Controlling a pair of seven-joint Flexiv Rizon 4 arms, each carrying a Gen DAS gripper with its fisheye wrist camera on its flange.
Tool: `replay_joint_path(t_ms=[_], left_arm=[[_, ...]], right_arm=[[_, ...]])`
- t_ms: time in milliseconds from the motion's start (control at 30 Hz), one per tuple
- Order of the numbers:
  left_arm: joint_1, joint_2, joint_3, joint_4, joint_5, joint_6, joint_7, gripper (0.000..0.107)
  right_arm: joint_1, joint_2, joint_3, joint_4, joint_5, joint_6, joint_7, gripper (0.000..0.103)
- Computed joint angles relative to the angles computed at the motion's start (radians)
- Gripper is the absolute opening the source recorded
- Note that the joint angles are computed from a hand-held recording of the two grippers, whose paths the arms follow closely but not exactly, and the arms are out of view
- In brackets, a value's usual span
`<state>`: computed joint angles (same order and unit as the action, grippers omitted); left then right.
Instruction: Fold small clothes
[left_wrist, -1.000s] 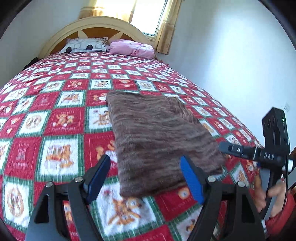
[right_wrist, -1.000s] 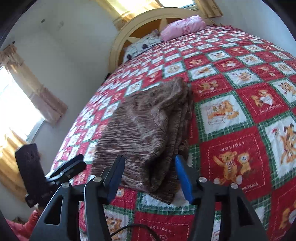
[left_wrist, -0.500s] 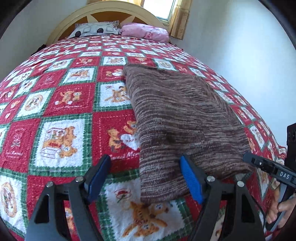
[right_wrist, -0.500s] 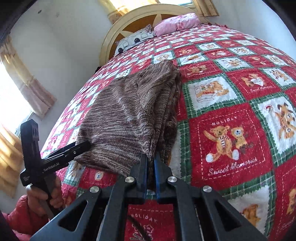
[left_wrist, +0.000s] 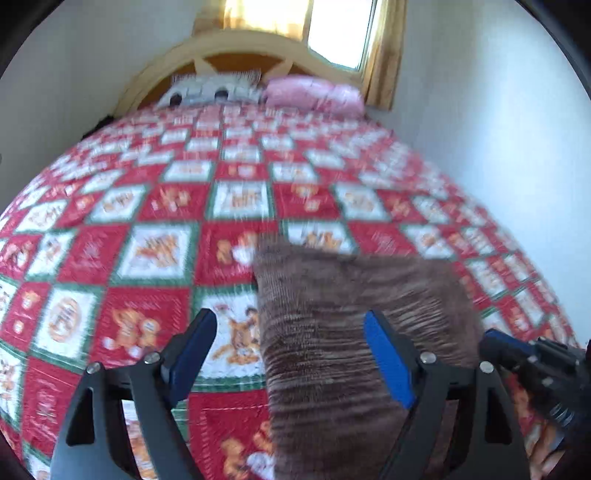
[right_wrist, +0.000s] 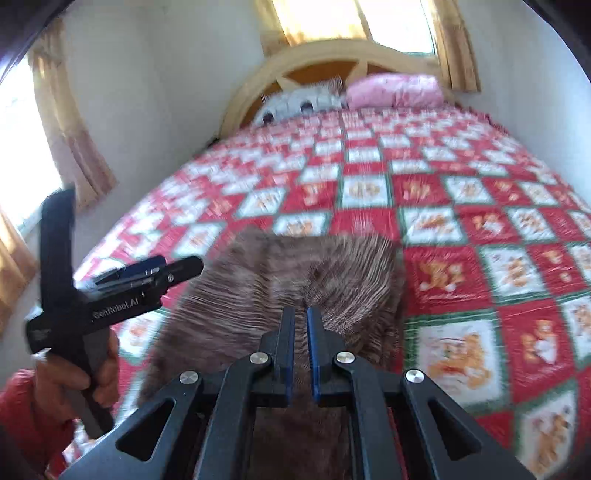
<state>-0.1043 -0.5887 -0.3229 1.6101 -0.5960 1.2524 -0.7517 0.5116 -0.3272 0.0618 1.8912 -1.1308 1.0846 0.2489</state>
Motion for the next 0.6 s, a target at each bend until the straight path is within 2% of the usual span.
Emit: replay_joint_path(t_ms=[33, 67, 100, 167, 200, 233, 267, 367, 500, 600], left_arm=[[-0.034, -0.016, 0.051, -0.021, 0.047, -0.025, -0.04, 0.085], [-0.054, -0.029, 0.086, -0.031, 0.086, -0.046, -0.069, 0.085], [-0.051, -0.034, 0.087, -0.026, 0.095, -0.056, -0.074, 0.085], [-0.01, -0.032, 0.038, -0.008, 0.053, -0.049, -0.056, 0.087], [-0.017, -0.031, 0.049, -0.013, 0.062, -0.059, -0.071, 0.09], [-0.026, -0.035, 0.066, -0.028, 0.078, -0.079, -0.087, 0.09], [-0.025, -0.037, 0.067, -0.033, 0.083, -0.09, -0.091, 0.09], [-0.017, -0.032, 0.055, -0.02, 0.078, -0.072, -0.084, 0.09], [-0.033, -0.029, 0.073, -0.022, 0.106, -0.058, -0.101, 0.091], [-0.05, -0.029, 0.092, -0.028, 0.141, -0.044, -0.116, 0.091]], right_arm=[[0.005, -0.022, 0.018, -0.016, 0.068, -0.056, -0.051, 0.007], [0.005, -0.036, 0.015, -0.005, 0.076, -0.067, -0.04, 0.006], [0.005, -0.024, -0.012, 0.035, 0.022, -0.012, 0.035, 0.005], [-0.024, 0.004, -0.06, 0.095, -0.143, 0.132, 0.254, 0.003], [-0.046, 0.015, -0.08, 0.113, -0.23, 0.204, 0.368, 0.003], [-0.066, 0.015, -0.077, 0.114, -0.279, 0.225, 0.418, 0.003], [-0.073, 0.008, -0.068, 0.106, -0.284, 0.222, 0.42, 0.003], [-0.071, 0.003, -0.018, 0.087, -0.188, 0.14, 0.309, 0.004], [-0.027, 0.038, 0.007, 0.075, -0.118, 0.0, 0.333, 0.007], [-0.024, 0.033, 0.013, 0.013, -0.083, -0.087, 0.163, 0.007]])
